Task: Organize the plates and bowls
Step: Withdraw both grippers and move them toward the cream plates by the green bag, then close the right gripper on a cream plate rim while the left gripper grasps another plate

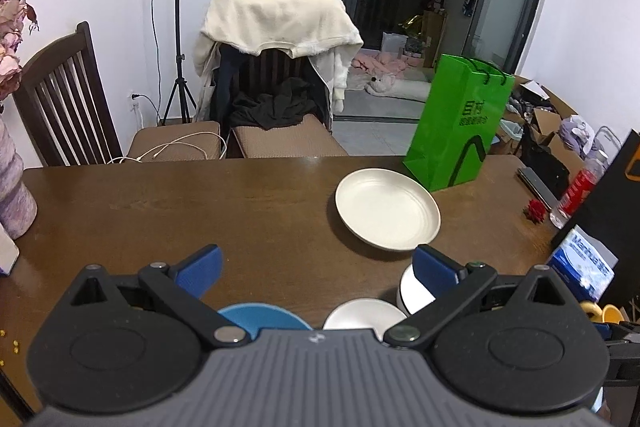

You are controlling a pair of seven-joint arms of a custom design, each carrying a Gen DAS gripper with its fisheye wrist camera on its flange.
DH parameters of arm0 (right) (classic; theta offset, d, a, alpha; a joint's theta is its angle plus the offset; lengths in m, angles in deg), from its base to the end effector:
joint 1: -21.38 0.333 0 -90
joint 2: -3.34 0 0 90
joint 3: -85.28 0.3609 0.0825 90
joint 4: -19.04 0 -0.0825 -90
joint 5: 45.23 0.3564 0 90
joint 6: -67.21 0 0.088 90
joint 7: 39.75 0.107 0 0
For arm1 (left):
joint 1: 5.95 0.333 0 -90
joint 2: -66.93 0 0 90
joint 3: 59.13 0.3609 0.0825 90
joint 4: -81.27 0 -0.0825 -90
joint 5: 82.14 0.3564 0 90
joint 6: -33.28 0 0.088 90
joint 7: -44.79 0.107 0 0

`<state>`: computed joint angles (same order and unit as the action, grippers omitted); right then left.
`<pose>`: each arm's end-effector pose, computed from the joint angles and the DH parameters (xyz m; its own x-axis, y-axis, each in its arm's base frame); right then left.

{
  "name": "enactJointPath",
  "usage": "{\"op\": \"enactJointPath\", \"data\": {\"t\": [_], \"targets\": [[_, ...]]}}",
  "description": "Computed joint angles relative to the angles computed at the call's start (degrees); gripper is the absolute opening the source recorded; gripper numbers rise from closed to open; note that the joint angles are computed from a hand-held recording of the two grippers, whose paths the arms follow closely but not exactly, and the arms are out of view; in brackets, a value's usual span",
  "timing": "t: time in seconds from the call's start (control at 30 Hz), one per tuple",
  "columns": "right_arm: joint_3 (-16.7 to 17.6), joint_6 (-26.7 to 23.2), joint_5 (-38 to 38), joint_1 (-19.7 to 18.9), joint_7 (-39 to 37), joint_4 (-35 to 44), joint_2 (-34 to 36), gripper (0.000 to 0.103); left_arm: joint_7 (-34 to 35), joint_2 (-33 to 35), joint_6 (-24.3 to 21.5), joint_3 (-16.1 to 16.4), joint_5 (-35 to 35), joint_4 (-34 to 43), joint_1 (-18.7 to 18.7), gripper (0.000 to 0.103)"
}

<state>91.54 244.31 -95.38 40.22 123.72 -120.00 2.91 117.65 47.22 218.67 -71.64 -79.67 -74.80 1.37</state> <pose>0.4174 0.2655 0.4330 0.0918 -0.9702 -0.2241 -0.8002 0.0621 -0.5965 0.3988 -0.0472 0.4921 0.0878 -0.9887 0.1215 -0.6542 -0.1492 -0.7414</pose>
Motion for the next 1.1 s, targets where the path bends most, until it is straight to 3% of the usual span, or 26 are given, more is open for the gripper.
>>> {"op": "enactJointPath", "data": {"t": [0.23, 0.37, 0.53, 0.67, 0.77, 0.83, 0.9, 0.97, 1.0, 1.1], "targets": [[-2.31, -1.03, 4.6, 2.41, -4.9, 5.26, 5.29, 0.103, 0.74, 5.89, -0.24, 0.14, 0.85, 4.92, 1.52, 0.103], [-4.28, -1.68, 8.57, 4.27, -8.58, 8.38, 8.19, 0.103, 2.11, 8.82, 0.52, 2.36, 1.05, 7.05, -0.49, 0.103], [-6.04, -2.52, 14.28, 5.8, -14.17, 12.41, 11.63, 0.103, 2.07, 12.63, 0.45, -0.34, 3.07, 10.62, 2.29, 0.103], [-8.21, -4.01, 17.06, 7.78, -17.15, 16.04, 14.12, 0.103, 1.52, 16.18, 0.5, -0.19, 4.72, 13.87, 1.99, 0.103], [-8.94, -4.5, 19.59, 8.3, -19.53, 18.5, 16.04, 0.103, -5.87, 19.21, 0.13, -1.49, 13.91, 17.1, 4.72, 0.103], [-9.22, -5.1, 21.36, 8.44, -21.22, 20.09, 17.27, 0.103, -9.71, 21.12, -0.35, 1.18, 18.33, 19.28, 2.59, 0.103], [-9.57, -5.75, 22.88, 8.65, -22.8, 21.63, 18.55, 0.103, -8.87, 23.02, -0.67, 2.12, 17.15, 21.18, 1.42, 0.103], [-9.67, -6.83, 24.44, 8.66, -24.61, 23.56, 19.9, 0.103, -4.07, 24.82, -0.34, -1.77, 11.62, 22.54, 4.53, 0.103], [-9.74, -7.2, 25.13, 8.65, -25.42, 24.49, 20.61, 0.103, -3.38, 25.92, -0.63, -1.74, 10.64, 23.66, 4.4, 0.103], [-9.91, -8.09, 27.15, 8.59, -27.58, 27.12, 22.64, 0.103, -4.09, 28.68, -2.05, 4.16, 11.16, 27.19, -1.13, 0.103]]}}
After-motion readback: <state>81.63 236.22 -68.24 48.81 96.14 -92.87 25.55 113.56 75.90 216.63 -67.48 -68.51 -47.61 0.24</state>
